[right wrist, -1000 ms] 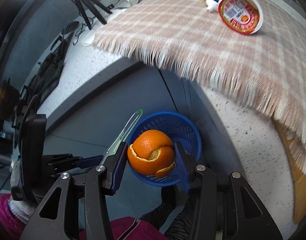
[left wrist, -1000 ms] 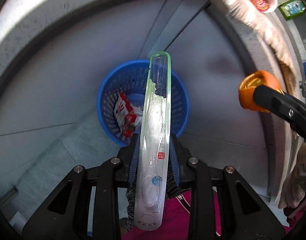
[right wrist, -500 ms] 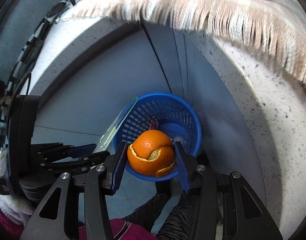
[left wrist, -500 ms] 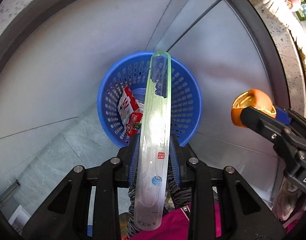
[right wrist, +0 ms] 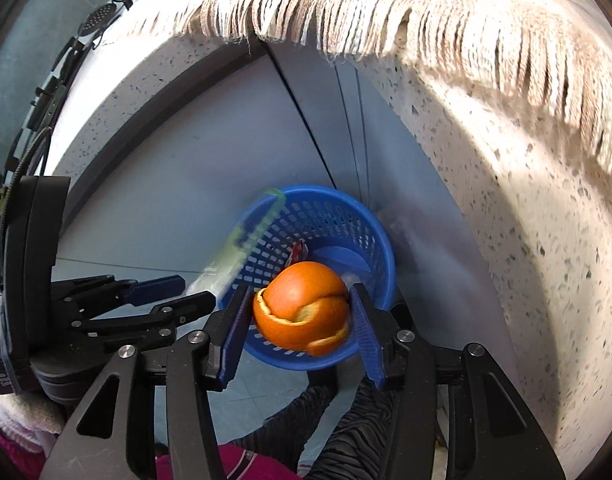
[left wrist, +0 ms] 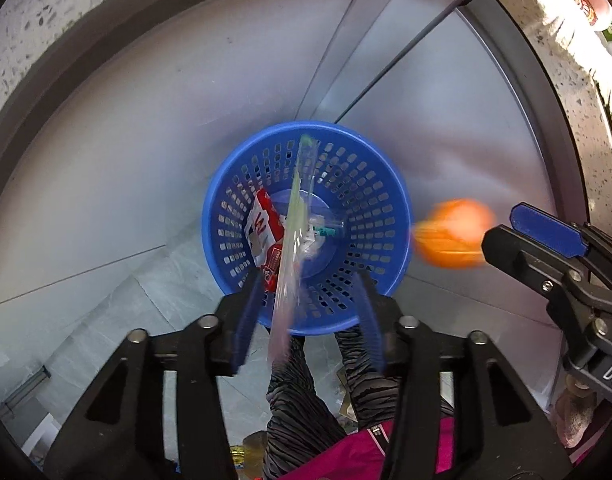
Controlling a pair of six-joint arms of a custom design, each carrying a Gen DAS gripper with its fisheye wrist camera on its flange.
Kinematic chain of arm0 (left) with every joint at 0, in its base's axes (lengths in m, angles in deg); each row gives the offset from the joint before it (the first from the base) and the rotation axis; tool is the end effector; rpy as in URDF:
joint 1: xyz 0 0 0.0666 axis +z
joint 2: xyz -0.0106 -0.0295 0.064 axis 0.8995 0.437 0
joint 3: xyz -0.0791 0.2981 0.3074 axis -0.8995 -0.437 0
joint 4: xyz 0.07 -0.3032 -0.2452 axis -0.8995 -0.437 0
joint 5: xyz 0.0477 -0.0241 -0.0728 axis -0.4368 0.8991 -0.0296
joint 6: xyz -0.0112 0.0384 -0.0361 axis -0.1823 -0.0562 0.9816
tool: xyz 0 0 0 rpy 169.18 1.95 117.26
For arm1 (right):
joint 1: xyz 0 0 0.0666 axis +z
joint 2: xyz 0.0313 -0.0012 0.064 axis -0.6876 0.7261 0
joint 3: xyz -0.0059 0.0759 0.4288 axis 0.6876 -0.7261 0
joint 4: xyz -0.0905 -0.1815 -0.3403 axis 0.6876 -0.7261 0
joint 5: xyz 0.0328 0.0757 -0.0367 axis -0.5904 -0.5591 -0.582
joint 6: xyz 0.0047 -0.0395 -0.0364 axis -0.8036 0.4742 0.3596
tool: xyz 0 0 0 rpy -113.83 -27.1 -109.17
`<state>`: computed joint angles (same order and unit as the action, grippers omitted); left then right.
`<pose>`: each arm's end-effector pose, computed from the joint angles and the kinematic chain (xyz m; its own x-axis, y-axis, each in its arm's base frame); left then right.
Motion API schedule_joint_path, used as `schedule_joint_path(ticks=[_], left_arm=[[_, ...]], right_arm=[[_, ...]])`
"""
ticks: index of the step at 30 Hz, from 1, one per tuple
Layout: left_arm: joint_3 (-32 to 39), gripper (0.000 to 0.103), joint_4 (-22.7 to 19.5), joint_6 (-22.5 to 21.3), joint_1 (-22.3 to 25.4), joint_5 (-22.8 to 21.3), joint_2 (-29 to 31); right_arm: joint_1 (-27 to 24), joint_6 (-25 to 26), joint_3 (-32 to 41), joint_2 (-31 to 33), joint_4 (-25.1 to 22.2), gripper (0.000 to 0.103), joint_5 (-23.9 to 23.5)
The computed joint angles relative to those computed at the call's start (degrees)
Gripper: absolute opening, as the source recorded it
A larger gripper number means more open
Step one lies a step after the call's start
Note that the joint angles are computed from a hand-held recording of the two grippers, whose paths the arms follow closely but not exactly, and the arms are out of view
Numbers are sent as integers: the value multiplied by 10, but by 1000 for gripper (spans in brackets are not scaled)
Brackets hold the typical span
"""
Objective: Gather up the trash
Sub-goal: 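Open both tools to drop the package and orange into the basket, then raise both tools back over the cup and toothpaste on the cloth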
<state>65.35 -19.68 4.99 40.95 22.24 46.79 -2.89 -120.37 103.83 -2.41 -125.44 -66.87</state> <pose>0.3697 -0.1661 0.3169 -0.9567 0.2907 0.0119 0.2828 0.9387 -0.1972 0.3504 0.3019 0.3682 -0.9678 0.2153 -0.1302 0.1769 0.9504 0.2559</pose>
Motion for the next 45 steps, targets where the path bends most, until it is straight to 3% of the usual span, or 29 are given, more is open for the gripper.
schedule_joint_path(ticks=[4, 14, 25, 37, 41, 45], left_arm=[[3, 52, -1, -2, 5, 0, 1], [7, 52, 0, 0, 10, -2, 0], [44, 52, -8, -1, 11, 2, -12], [154, 52, -12, -2, -6, 5, 11], [199, 53, -11, 1, -20, 6, 34], [249, 53, -14, 4, -36, 7, 62]], right_arm=[[-6, 8, 7, 0, -1, 57, -2], [-9, 6, 13, -10, -6, 57, -1], [-26, 37, 31, -39, -22, 57, -4], [-64, 90, 56, -88, -52, 58, 49], [-90, 119, 66, -98, -60, 66, 82], [-127, 150, 72, -104, -64, 68, 100]])
